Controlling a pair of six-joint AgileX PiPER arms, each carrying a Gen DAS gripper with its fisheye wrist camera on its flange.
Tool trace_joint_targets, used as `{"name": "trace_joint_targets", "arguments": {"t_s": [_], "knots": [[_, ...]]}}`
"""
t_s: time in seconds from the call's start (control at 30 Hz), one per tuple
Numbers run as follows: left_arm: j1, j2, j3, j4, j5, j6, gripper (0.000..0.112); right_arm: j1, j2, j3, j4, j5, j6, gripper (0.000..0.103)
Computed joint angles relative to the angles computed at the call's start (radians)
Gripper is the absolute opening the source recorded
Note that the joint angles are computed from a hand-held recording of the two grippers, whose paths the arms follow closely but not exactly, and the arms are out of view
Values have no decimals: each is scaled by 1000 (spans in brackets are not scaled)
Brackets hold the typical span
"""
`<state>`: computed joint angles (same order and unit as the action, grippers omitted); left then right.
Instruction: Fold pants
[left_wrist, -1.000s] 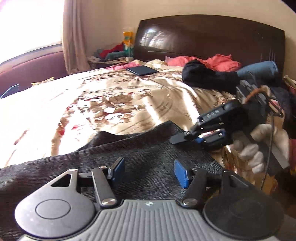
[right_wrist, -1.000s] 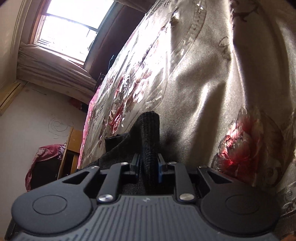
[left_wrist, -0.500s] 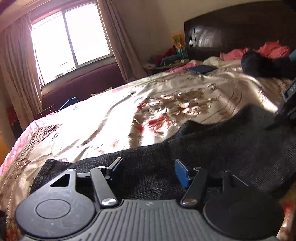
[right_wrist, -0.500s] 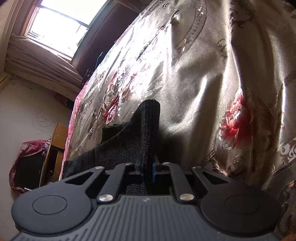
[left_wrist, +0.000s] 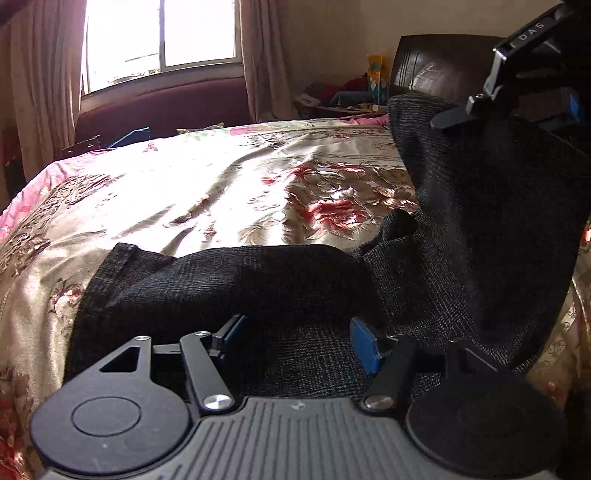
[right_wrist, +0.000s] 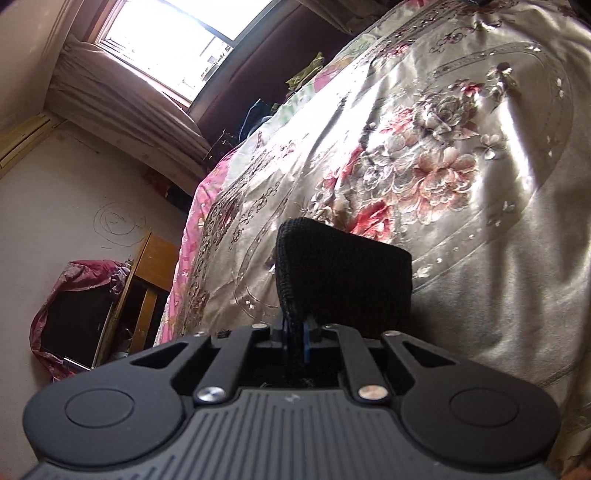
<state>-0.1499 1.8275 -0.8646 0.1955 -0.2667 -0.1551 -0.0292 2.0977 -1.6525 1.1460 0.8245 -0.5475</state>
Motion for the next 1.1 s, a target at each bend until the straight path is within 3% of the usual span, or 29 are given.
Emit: {"name": "trace_joint_targets", "arguments": {"t_s": [0.13, 0.23, 0.37, 0.5, 0.63, 0.73, 0.77, 0.83, 0.9, 1.03, 1.1], "knots": [[88, -46, 75, 127, -50, -126, 75, 142, 81, -130, -79, -51, 134, 9], [181, -62, 136, 308, -121, -307, 75, 238, 159, -247, -137, -60, 221, 9], [301, -63, 177, 561, -237, -575, 75, 359, 302, -485, -366, -44, 463, 10], [381, -61, 193, 595, -299, -667, 76, 416, 418, -634, -501, -12, 682, 18], [476, -50, 204, 677, -366, -807, 76, 399, 375, -552, -334, -21, 552, 21], [519, -41, 207, 713, -407, -882, 76, 397, 371, -584, -282, 41, 496, 21], [524, -47, 215, 703, -411, -880, 76, 405, 348, -565, -300, 27, 492, 21], [530, -69, 249, 661, -420, -857, 77, 425, 307, -536, -389, -8, 460, 21], [551, -89, 280, 665, -447, -867, 77, 458, 298, -564, -581, -20, 530, 21], [559, -146, 332, 630, -493, -789, 79, 500, 363, -731, -802, 91, 647, 28], [575, -175, 348, 682, -521, -804, 83, 530, 431, -885, -891, 174, 680, 31]]}}
